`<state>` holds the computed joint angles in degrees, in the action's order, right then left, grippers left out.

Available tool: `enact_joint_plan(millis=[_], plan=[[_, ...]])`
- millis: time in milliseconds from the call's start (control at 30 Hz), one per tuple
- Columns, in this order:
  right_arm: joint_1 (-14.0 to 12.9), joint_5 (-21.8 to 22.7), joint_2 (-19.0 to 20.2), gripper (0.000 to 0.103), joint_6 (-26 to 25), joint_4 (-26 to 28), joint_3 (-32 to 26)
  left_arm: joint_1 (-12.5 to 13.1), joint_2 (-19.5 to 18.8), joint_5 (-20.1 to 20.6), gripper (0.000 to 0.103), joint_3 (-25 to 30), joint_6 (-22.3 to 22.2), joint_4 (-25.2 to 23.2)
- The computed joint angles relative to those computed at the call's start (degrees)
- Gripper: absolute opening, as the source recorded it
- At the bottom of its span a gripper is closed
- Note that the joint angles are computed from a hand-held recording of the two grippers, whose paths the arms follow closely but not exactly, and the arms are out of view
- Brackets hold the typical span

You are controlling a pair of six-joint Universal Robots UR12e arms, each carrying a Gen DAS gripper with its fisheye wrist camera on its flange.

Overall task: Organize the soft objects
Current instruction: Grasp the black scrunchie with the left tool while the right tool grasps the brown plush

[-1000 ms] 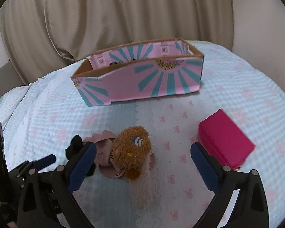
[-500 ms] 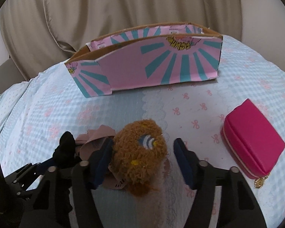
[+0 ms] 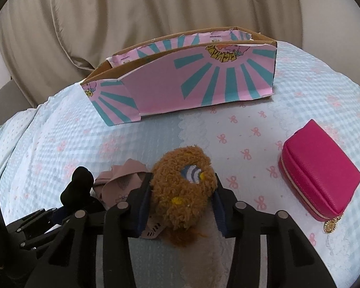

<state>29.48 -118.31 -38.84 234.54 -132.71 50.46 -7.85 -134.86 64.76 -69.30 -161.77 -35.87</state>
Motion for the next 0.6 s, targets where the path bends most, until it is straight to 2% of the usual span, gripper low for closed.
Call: enact_joint_plan(millis=[367,600], plan=[[0.04,0.14,-2.93,0.041,0.69,1.7,0.44,0.16,2.89,0.73,0.024,0.29,-2.45,-2.85],[-0.07,0.57,-5.18,0.041,-1.01,5.68,-2.04,-0.05,5.5,2.9,0.024,2.94,-5.39,-6.93]])
